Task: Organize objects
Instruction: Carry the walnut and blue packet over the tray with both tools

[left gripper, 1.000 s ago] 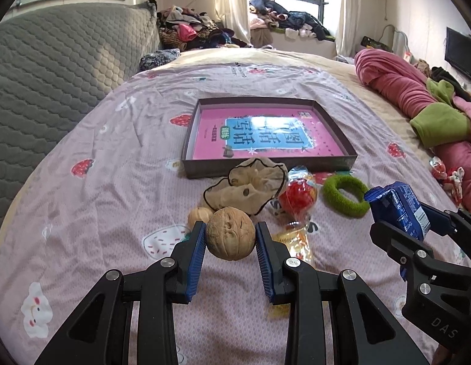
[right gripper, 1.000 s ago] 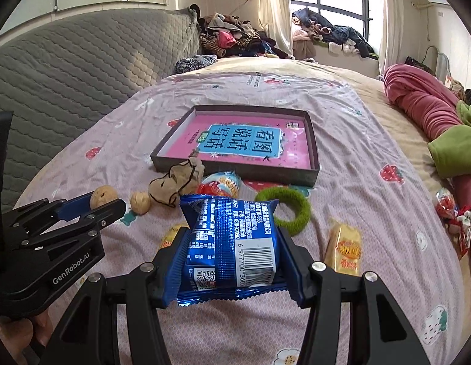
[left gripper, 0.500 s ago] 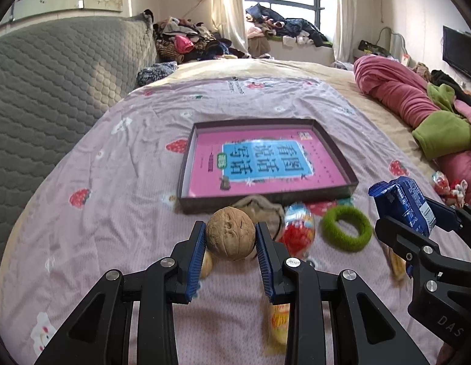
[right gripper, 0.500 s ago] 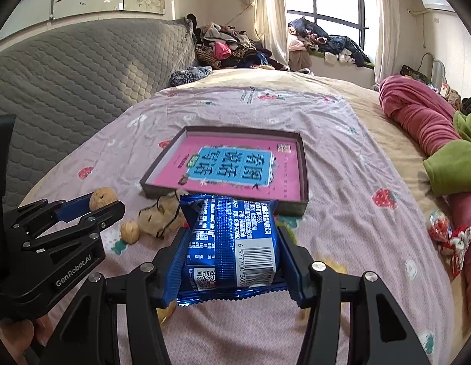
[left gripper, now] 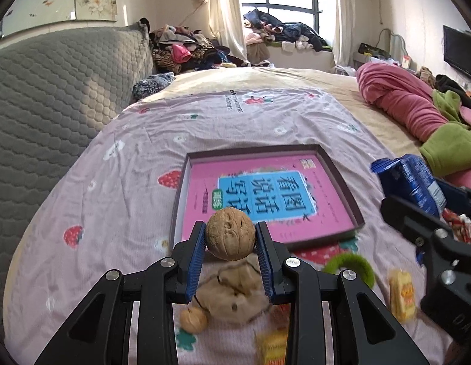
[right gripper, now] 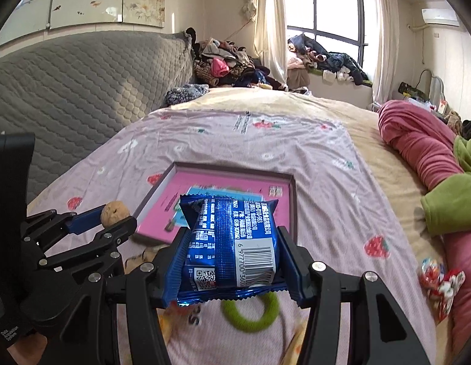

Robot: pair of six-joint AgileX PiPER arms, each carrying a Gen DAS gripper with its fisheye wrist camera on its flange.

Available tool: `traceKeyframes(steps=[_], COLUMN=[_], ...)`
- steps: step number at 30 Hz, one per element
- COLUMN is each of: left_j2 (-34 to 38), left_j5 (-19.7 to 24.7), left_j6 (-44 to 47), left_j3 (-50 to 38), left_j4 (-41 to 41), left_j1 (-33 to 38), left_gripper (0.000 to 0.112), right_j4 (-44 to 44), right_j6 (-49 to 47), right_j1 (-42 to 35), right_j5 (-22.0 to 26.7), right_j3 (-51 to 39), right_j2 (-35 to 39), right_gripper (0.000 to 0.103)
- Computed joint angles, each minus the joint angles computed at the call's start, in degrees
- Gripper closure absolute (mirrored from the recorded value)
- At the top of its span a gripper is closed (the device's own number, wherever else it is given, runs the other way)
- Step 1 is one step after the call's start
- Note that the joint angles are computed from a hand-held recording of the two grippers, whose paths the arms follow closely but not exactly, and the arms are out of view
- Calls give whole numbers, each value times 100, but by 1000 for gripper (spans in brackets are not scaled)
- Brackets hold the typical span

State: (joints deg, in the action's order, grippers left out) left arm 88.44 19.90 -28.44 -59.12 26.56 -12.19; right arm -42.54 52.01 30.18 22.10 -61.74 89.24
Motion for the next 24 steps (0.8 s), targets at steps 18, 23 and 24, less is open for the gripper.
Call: traceKeyframes(steps=[18,23,24], left_j2=[1837,2493,2589], left_j5=[710,960,1005], left_j6=[1189,1402,1399], left_j3=[-2841,-3674,-3789], left_j4=[-1035,-1234,-1245], left_j1=[374,443,453], left_gripper=[78,78,78], right_j4=[1534,1787,1781], right_j6=[-1845,-2128,-2159], right_j1=[-671,-741,-749], right_j5=[-101,-13,15], right_j3=[-2122,-2630,-2715], right_j2=[1426,1882,1970], right_gripper=[47,47,47])
